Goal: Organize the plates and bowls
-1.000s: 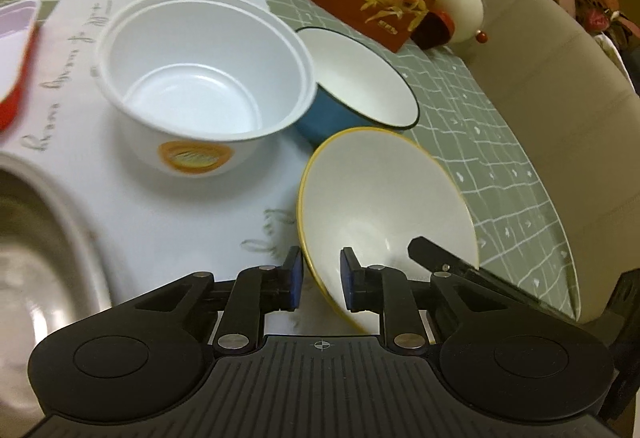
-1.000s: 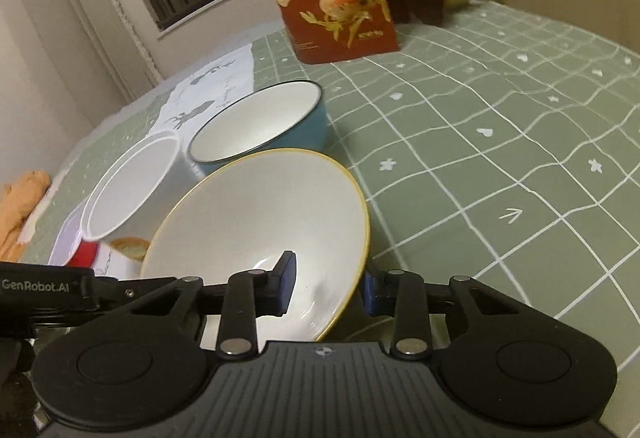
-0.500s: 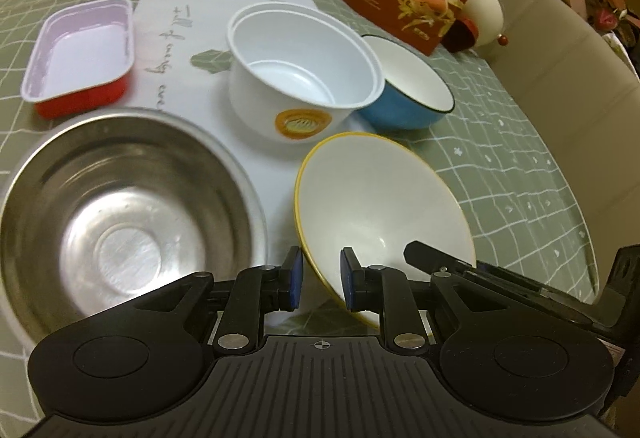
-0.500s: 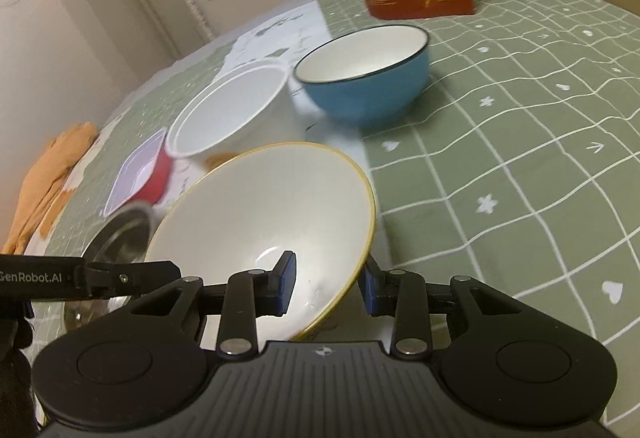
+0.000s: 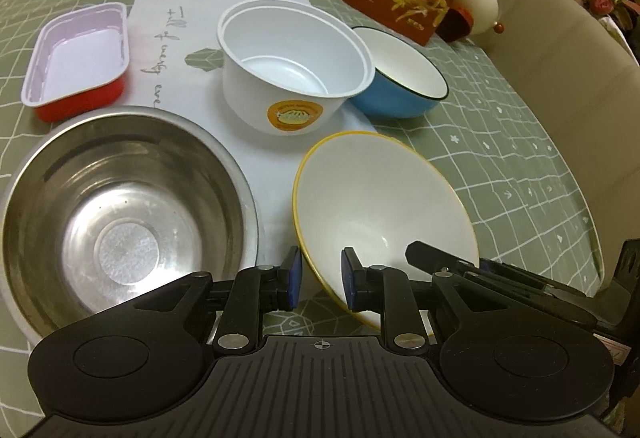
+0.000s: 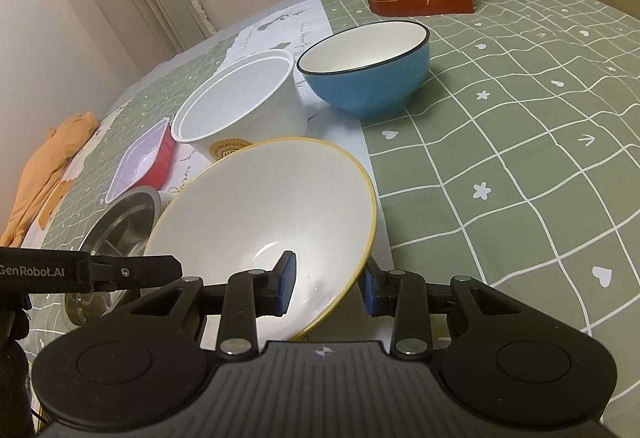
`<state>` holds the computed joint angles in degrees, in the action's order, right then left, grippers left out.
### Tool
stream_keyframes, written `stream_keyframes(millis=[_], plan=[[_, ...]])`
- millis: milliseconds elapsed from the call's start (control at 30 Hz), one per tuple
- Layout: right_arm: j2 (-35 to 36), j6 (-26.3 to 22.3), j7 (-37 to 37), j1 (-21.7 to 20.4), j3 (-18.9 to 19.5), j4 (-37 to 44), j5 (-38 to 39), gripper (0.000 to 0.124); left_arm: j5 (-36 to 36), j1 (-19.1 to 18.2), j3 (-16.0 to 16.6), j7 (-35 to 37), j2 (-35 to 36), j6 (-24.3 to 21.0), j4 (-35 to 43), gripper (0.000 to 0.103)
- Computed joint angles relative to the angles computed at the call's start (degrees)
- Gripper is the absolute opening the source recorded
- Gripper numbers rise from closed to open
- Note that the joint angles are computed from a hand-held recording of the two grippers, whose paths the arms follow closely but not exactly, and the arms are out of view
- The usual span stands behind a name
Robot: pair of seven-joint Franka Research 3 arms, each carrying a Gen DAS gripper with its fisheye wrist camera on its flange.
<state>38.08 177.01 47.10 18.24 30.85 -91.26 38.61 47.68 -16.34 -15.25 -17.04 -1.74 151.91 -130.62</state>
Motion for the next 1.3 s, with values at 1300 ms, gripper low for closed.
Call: stream_keyframes(millis=[1300], plan=[[2.4,1.86,9.86,2.45,-8.67,10.7,-3.69,0.04,0.54,2.48,5.76,7.6,16.04,10.05,19.29,0.021]])
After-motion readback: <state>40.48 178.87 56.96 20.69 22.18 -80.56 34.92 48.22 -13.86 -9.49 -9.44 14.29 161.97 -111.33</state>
